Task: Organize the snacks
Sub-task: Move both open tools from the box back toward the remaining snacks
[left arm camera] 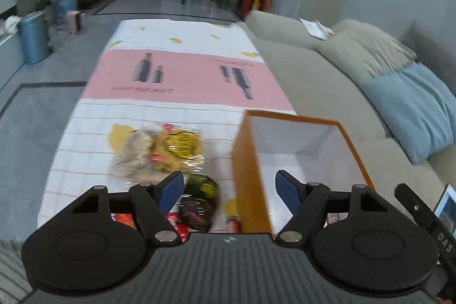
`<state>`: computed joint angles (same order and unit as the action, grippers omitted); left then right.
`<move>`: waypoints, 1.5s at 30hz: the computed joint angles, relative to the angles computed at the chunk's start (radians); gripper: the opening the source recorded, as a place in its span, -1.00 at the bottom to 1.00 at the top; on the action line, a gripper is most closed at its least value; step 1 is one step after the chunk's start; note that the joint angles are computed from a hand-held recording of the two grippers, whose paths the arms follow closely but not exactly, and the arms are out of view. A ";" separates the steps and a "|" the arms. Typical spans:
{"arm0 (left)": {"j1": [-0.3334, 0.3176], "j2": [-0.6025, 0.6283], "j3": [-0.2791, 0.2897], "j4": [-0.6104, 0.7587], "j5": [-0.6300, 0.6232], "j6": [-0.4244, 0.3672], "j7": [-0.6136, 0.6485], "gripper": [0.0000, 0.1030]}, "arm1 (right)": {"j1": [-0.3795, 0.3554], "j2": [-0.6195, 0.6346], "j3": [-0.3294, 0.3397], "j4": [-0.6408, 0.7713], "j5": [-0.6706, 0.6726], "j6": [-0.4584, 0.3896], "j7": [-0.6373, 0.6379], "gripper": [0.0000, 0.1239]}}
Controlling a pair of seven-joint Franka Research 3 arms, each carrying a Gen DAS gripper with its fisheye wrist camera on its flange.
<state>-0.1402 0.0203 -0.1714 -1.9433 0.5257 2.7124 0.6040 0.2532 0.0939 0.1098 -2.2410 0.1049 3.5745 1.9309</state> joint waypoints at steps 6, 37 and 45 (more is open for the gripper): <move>0.043 -0.066 0.022 -0.093 0.007 0.036 -0.047 0.68 | 0.061 0.040 0.002 0.034 0.084 0.027 -0.159 0.00; 0.173 -0.092 0.085 -0.220 -0.303 -0.077 0.168 0.59 | 0.339 0.267 -0.011 0.379 0.196 -0.330 -0.523 -0.09; 0.179 -0.067 0.098 -0.197 -0.414 -0.105 0.290 0.59 | 0.322 0.395 0.009 0.585 0.053 -0.670 -0.608 0.15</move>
